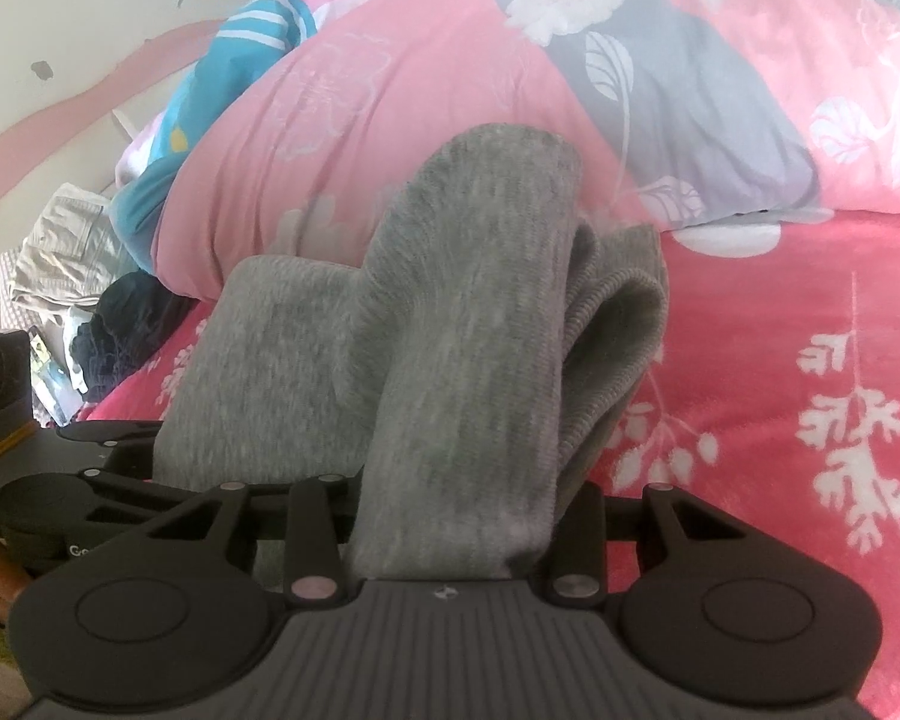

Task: Fold clothes
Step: 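Grasp the folded grey hoodie with both grippers and lift it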

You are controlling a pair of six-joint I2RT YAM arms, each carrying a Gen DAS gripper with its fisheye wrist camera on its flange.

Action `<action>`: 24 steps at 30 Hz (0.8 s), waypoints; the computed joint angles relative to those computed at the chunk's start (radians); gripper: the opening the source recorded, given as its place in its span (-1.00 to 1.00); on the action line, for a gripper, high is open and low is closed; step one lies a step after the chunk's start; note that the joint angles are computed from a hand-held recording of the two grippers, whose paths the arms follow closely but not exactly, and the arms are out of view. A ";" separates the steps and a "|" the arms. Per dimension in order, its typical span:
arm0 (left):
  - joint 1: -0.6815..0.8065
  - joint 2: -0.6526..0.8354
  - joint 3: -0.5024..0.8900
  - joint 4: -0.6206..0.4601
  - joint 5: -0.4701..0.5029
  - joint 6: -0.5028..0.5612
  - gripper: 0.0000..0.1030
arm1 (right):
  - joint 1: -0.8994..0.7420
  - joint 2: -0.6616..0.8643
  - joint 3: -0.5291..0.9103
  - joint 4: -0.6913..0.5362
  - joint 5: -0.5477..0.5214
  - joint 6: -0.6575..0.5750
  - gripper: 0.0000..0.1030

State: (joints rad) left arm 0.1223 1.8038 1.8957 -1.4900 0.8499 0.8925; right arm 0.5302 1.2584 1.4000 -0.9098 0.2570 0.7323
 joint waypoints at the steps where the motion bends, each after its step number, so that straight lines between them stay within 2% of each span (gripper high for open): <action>1: 0.003 0.000 0.000 -0.003 0.001 0.005 0.00 | 0.001 0.001 0.001 -0.002 0.001 0.001 -0.17; 24: 0.011 -0.015 0.006 -0.021 0.008 0.006 0.00 | 0.014 0.003 0.014 -0.018 0.011 0.003 -0.17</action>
